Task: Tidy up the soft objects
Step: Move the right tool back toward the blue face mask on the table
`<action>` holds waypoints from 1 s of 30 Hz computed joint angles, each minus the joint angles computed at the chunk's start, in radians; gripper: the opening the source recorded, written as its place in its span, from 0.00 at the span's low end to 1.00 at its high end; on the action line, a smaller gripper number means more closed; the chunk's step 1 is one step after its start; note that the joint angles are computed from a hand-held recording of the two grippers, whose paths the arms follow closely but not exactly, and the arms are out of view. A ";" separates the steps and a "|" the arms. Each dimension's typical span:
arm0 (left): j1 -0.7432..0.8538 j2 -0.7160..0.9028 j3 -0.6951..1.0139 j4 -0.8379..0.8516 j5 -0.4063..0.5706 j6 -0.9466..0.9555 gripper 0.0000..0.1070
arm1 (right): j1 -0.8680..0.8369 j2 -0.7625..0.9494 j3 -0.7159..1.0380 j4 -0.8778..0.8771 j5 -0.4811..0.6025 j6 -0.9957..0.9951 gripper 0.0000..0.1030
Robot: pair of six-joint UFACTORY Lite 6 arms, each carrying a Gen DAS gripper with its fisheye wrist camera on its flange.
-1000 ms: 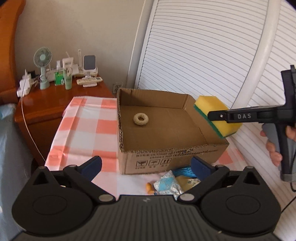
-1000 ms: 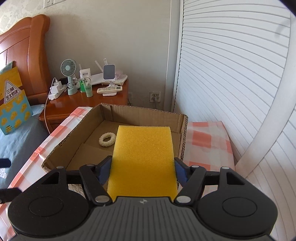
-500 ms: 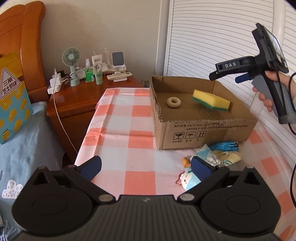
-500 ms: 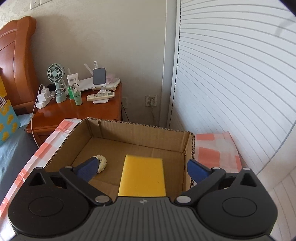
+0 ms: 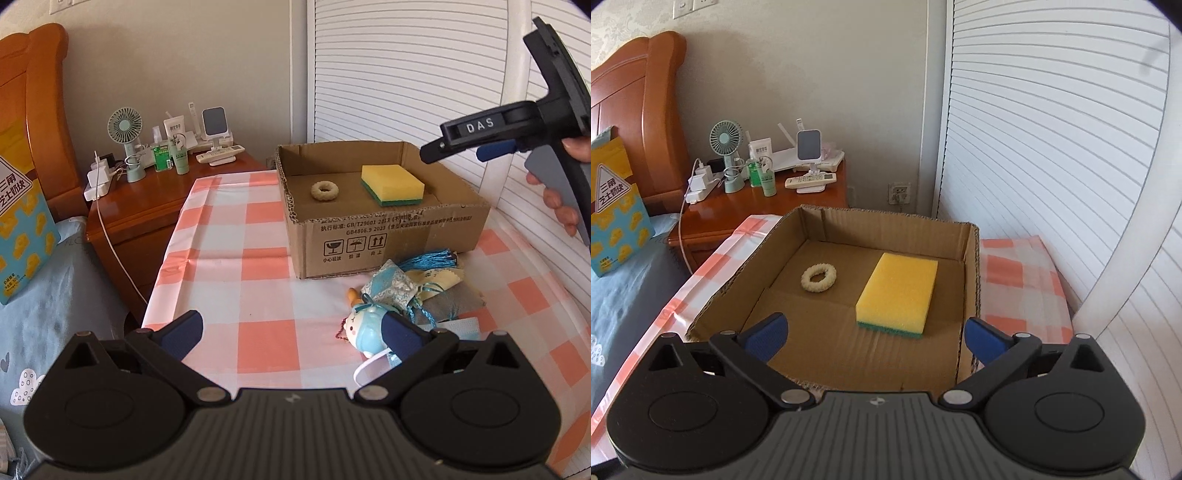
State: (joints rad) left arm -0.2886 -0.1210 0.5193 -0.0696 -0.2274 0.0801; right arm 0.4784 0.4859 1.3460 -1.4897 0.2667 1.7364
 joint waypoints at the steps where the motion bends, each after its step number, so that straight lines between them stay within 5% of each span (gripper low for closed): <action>1: 0.002 -0.013 -0.013 -0.002 -0.002 0.004 0.96 | 0.009 -0.028 -0.049 -0.084 -0.010 0.087 1.00; 8: 0.046 -0.084 -0.099 0.200 -0.023 -0.184 0.96 | 0.134 -0.194 -0.349 -0.526 0.016 0.589 1.00; 21: 0.099 -0.218 -0.242 0.433 -0.038 -0.352 0.96 | 0.378 -0.248 -0.634 -0.652 0.173 0.852 1.00; 30: 0.110 -0.271 -0.277 0.484 -0.025 -0.418 0.96 | 0.391 -0.127 -0.536 -0.848 0.159 0.972 1.00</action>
